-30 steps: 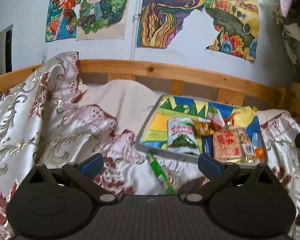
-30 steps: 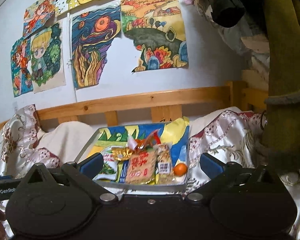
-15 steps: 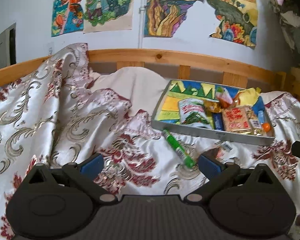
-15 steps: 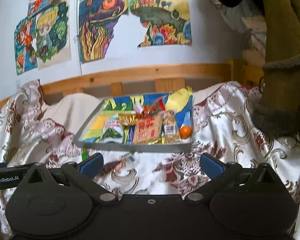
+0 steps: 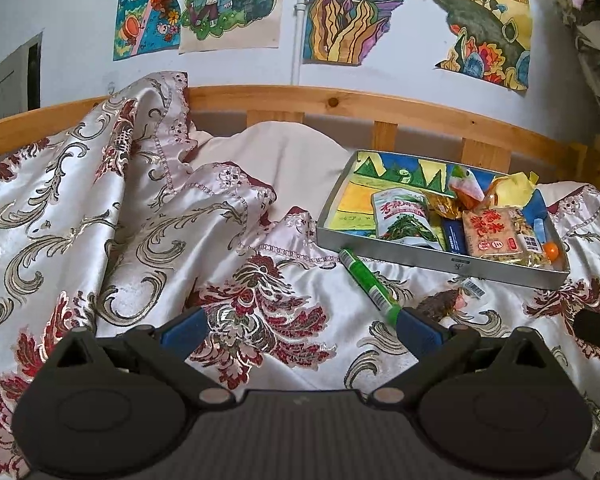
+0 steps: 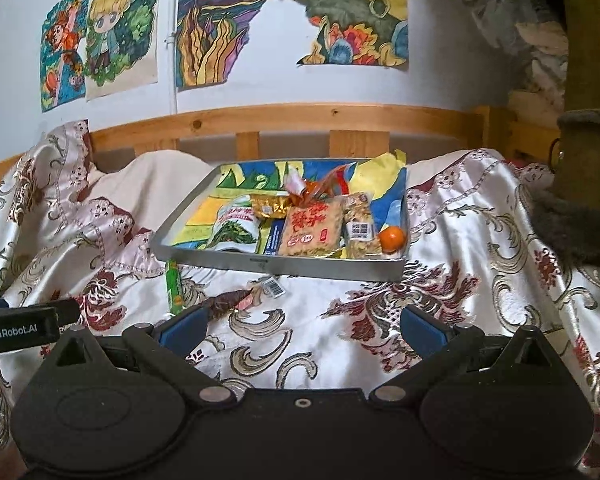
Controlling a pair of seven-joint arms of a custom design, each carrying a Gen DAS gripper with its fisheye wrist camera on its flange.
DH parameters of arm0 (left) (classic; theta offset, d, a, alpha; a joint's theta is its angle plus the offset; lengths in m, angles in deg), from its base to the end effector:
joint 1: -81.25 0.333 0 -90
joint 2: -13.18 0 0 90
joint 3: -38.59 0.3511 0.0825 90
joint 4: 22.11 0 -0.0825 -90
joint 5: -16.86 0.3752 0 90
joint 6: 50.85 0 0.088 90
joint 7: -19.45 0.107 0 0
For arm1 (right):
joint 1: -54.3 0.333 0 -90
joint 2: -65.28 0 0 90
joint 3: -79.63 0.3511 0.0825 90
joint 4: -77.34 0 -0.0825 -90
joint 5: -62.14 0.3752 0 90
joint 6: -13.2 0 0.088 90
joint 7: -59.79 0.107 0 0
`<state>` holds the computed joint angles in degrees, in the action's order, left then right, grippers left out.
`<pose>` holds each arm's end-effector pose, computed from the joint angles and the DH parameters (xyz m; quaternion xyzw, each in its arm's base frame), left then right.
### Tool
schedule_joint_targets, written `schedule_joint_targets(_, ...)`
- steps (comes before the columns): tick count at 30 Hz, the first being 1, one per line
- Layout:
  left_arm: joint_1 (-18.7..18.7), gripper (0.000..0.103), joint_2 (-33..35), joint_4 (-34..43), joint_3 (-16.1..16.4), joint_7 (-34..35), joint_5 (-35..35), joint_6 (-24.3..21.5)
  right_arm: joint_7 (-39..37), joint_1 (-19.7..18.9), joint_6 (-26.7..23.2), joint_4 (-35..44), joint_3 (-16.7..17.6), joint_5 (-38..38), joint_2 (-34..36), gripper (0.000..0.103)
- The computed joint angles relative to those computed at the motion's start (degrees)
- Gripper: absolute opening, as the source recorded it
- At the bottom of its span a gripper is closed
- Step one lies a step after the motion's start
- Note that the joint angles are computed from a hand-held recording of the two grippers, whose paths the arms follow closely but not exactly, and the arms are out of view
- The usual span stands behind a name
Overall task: Organize snacks
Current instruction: 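Move the left tool toward the green candy stick while the right tool approaches the dried-fish pack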
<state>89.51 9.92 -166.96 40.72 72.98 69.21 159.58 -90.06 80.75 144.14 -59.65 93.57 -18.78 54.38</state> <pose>0.4632 -0.0195 0.4577 -0.5269 0.6809 -0.4150 0.2941 0.3745 0.2932 0.4539 -0.4697 0.7103 -0.4163 0.3186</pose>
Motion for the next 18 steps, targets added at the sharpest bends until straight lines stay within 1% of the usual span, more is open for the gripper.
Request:
schedule_joint_targets(4,0.1,0.102,0.6,0.3,-0.3,0.4,-0.4,0.2,-0.3,-0.1,0.8,0.5,-0.3,-0.2,1.0,0.102)
schedule_joint_targets(8,0.6,0.102,1.1,1.6,-0.1,-2.8,3.6,-0.2,-0.5,0.0,1.2,0.8,-0.5,0.0,1.4,0.102)
schedule_joint_targets(11,1.2,0.102,1.4,2.2,-0.3,-4.6,5.2,0.1,-0.5,0.0,1.3,1.0,-0.6,-0.2,1.8,0.102)
schedule_joint_targets(14,1.6,0.102,1.8,2.4,-0.7,-4.5,5.0,0.7,-0.3,0.1,0.8,1.2,-0.6,-0.4,2.1,0.102)
schedule_joint_targets(18,2.0,0.102,2.2,2.5,-1.3,-4.0,4.3,1.0,0.0,0.5,-1.1,1.6,-0.3,-0.4,2.7,0.102)
